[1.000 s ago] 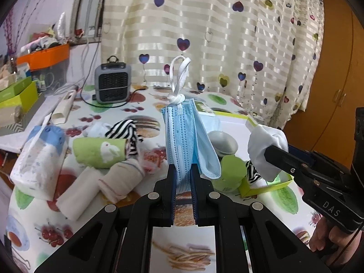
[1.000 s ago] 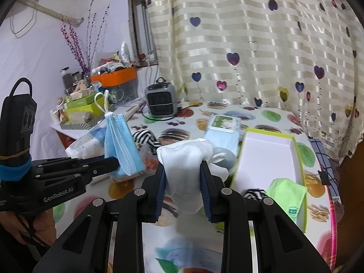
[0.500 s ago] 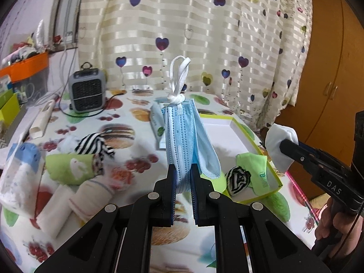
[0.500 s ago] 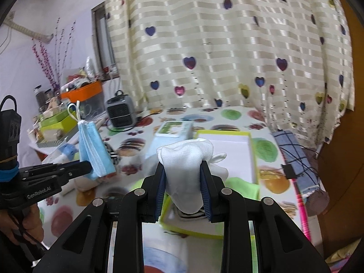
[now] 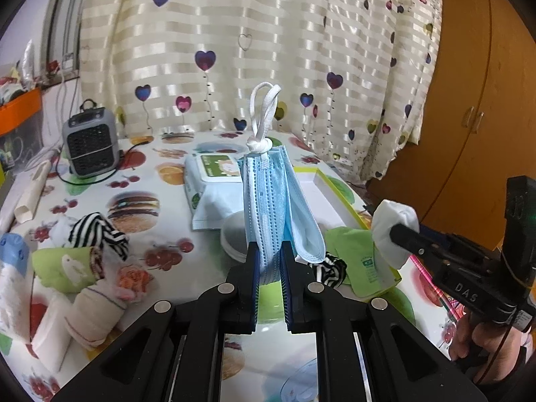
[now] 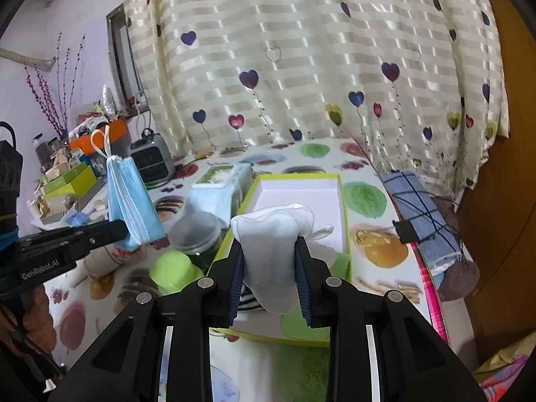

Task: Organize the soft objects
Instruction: 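Carry the blue mask and white cloth with both grippers over the white box, then lower the mask and white cloth into the box and open both grippers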

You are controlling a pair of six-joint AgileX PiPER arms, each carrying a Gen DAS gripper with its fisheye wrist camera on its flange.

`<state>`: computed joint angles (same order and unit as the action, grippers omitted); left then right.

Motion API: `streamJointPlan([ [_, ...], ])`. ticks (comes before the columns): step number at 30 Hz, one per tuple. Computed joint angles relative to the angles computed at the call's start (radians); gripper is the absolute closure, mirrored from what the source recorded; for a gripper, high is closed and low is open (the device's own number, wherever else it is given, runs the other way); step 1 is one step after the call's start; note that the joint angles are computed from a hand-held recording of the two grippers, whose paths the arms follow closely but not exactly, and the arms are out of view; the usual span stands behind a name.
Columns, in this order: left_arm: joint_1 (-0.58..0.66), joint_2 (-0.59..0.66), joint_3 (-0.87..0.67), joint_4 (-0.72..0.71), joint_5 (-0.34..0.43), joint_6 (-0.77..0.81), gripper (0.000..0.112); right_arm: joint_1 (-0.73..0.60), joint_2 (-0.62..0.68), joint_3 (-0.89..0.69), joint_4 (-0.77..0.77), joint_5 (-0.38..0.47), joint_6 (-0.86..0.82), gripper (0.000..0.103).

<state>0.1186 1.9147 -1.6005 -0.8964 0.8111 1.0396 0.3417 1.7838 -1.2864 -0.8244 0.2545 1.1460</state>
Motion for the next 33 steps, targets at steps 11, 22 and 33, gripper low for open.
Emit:
streamJointPlan([
  [11, -0.060, 0.030, -0.021, 0.034, 0.014, -0.019, 0.101, -0.032, 0.055, -0.021, 0.199, 0.005, -0.195, 0.074],
  [22, -0.117, 0.061, -0.016, 0.076, 0.039, -0.025, 0.101, -0.055, 0.127, -0.066, 0.465, 0.077, -0.479, 0.061],
  [33, -0.162, 0.102, -0.034, 0.132, 0.050, -0.048, 0.101, -0.044, 0.048, 0.029, 0.111, 0.014, -0.147, 0.059],
])
